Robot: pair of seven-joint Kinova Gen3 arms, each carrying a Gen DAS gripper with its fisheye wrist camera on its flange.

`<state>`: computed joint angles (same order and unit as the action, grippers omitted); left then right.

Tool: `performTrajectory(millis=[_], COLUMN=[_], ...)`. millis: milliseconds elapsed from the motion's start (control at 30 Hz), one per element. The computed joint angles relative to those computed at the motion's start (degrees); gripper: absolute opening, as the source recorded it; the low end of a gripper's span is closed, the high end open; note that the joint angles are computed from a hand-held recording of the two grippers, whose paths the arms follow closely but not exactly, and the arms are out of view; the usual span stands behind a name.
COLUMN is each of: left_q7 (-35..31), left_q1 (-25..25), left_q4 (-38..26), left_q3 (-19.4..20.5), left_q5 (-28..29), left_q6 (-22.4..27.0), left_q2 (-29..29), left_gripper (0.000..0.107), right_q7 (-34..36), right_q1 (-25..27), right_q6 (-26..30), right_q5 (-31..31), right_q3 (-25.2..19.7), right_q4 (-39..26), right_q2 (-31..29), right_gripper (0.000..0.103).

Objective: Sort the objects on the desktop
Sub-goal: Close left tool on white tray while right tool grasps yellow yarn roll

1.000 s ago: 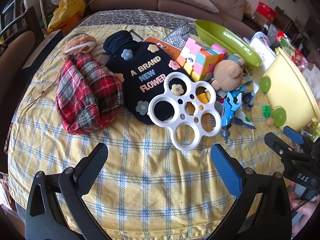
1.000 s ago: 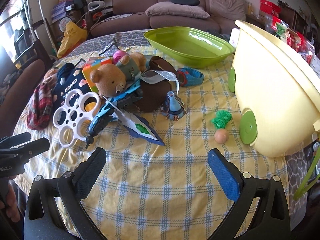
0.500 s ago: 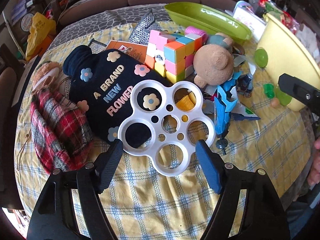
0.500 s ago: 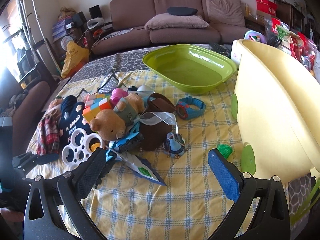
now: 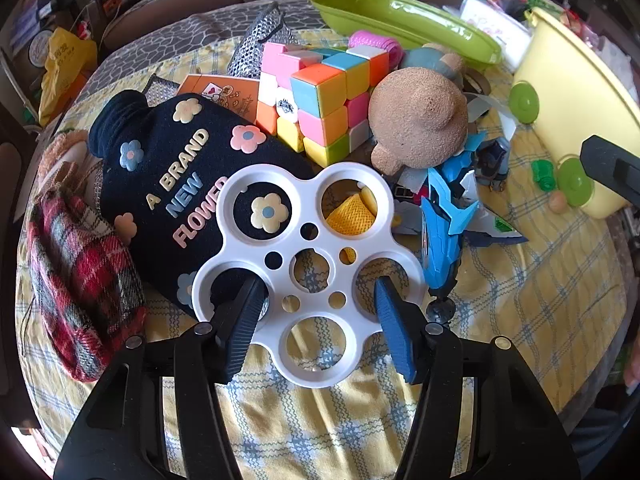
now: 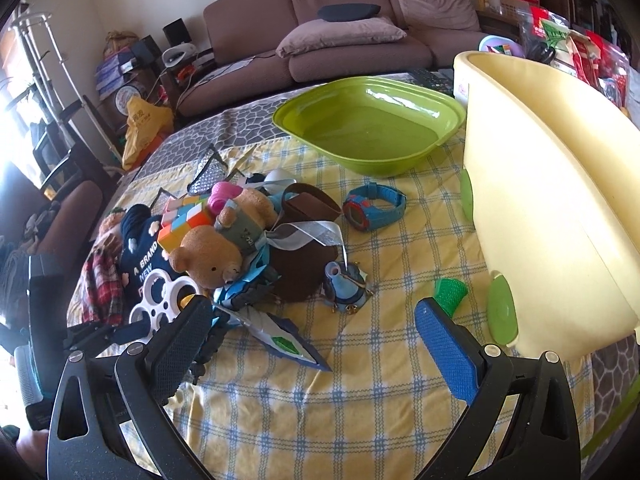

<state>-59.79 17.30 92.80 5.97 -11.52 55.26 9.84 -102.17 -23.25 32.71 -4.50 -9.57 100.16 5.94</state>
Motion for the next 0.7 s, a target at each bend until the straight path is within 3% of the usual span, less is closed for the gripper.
performTrajectory(millis=[67,300,567,700], left_q7=[0.43,-0.99,-5.98,-7.68], left_q1=[-0.22,-3.56,-9.93,-12.99], left_q4=[-0.01,2.93,7.28,8.58], left_q3=[-0.20,-0.66,-2.52,-4.21], left_q5=[0.13,5.73,14.74,17.63], left_q6=[-0.23,-4.24,-10.35,-11.72], left_q2=[0.01,-3.46,-13.16,-15.36], left_gripper=[0.045,0.044,0.044,0.044], right_q7=[0.00,2.45,12.25,17.05], right_q1=[-0.05,0.54,2.34,1.38], right_q6=[-0.12,-0.22,-4.33,-6.94], right_q5=[0.18,-1.70,-11.34,-15.09], right_q3=[0.02,-0.29,-1.78,-2.80], right_q4=[0.04,0.23,2.09,2.52], right_q2=[-0.06,-0.22,-1.73,-2.23], right_gripper=[0.102,0.096,0.085,0.074])
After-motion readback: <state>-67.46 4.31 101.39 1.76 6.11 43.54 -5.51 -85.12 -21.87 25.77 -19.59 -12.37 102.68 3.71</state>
